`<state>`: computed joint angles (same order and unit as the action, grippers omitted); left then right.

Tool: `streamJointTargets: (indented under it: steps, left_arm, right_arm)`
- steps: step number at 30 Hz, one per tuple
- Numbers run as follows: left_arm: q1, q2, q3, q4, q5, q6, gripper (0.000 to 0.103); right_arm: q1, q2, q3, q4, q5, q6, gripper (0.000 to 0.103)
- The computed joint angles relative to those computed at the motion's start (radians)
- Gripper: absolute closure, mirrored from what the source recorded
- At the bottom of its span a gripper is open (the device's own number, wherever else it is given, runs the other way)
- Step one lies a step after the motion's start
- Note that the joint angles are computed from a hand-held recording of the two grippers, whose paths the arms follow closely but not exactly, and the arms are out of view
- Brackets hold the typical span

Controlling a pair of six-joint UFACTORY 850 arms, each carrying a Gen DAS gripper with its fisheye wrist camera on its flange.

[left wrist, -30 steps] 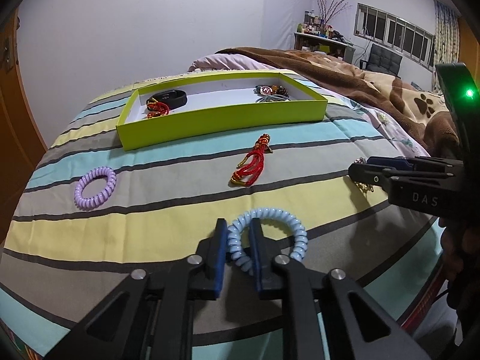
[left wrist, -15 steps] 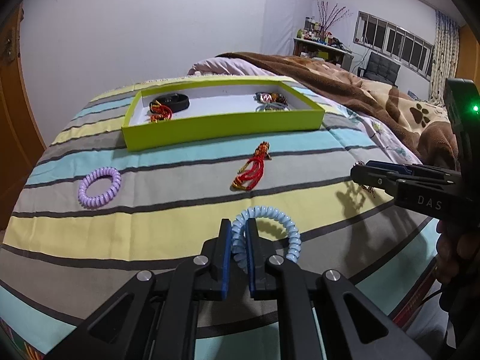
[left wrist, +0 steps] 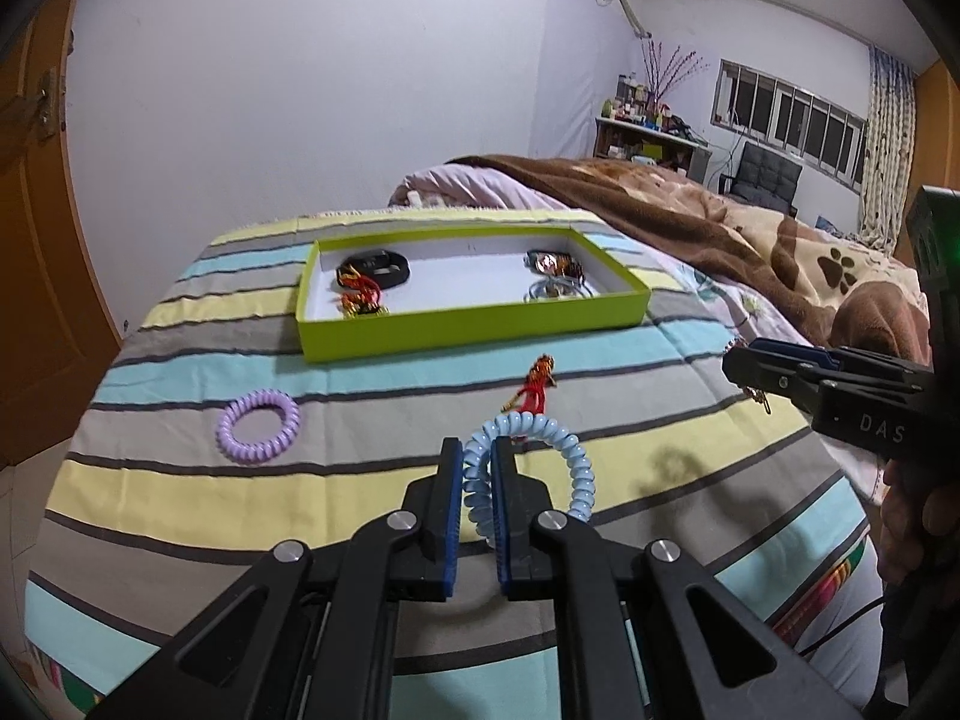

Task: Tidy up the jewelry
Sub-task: 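Carry the chain bracelet with right tool while left tool carries blue coil into box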

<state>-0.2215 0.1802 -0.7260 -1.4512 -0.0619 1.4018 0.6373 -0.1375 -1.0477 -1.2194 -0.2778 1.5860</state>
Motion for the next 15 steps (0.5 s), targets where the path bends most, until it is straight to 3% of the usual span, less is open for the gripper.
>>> streamJointTargets:
  steps: [15]
  left_arm:
    - [0.033, -0.021, -0.054, -0.566, -0.005, 0.584, 0.093]
  right_arm:
    - [0.014, -0.025, -0.061, -0.03, -0.013, -0.023, 0.067]
